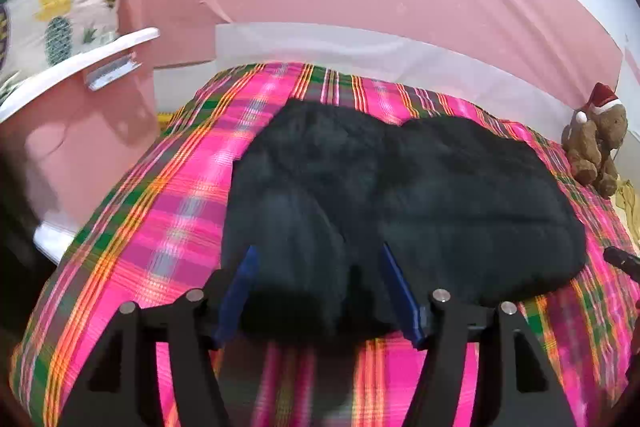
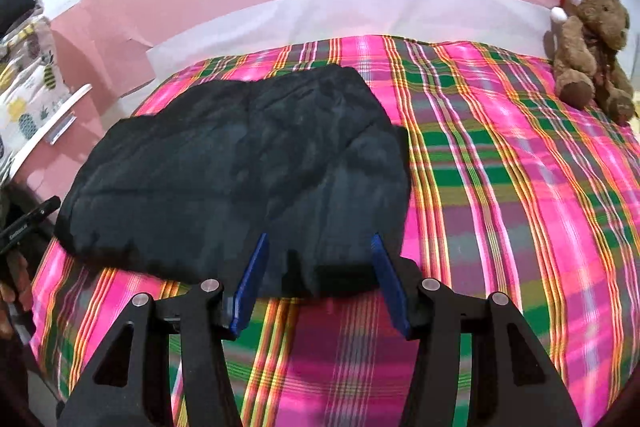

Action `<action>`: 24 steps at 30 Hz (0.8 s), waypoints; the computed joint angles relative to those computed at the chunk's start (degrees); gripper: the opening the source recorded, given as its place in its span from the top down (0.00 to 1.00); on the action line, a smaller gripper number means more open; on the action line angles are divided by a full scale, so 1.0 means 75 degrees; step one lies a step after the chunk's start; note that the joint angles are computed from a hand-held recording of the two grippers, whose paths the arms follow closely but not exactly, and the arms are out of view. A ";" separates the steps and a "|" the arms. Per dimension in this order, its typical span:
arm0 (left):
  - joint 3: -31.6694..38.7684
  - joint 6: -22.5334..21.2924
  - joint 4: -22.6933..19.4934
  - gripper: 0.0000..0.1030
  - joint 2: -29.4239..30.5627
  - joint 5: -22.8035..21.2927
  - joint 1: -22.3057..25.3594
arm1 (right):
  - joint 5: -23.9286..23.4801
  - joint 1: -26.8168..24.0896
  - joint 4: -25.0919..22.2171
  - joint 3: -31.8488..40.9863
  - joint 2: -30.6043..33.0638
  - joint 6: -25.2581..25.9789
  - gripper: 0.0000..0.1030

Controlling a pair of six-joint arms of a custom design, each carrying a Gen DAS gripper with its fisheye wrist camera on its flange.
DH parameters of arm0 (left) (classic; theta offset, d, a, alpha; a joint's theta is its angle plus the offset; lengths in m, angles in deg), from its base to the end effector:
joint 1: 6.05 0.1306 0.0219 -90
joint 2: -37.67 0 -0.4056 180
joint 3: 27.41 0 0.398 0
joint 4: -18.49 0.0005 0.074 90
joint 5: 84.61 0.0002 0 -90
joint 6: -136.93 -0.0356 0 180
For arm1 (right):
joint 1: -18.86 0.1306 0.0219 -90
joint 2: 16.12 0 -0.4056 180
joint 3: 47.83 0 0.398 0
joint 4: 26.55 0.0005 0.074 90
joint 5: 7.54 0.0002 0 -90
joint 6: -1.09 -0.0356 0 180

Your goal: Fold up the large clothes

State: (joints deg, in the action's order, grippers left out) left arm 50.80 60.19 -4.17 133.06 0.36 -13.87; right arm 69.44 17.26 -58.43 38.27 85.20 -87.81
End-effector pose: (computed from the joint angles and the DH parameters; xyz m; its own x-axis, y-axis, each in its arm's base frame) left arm 0.5196 -0.0687 0.3466 -0.6336 -0.1436 -0.7602 -0.0786 0.9895 -0.1214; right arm 0.5594 -0.0081 0.3441 -0.7297 0.0017 -0.6838 -0.1401 0.9784 0.1519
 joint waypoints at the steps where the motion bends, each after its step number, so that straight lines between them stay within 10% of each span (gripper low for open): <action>1: -0.0162 0.0081 -0.0052 0.35 -0.0180 -0.0024 -0.0078 | 0.0007 0.0035 0.0029 -0.0289 -0.0274 -0.0007 0.48; 24: -0.2165 0.1774 -0.1267 0.22 -0.2995 -0.1891 -0.2693 | 0.0357 0.0791 -0.0065 -0.3564 -0.4204 -0.0132 0.48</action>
State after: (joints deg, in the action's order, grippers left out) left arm 34.57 73.50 -13.67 110.60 -13.82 -34.06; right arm 72.12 23.20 -58.92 11.54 53.67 -88.80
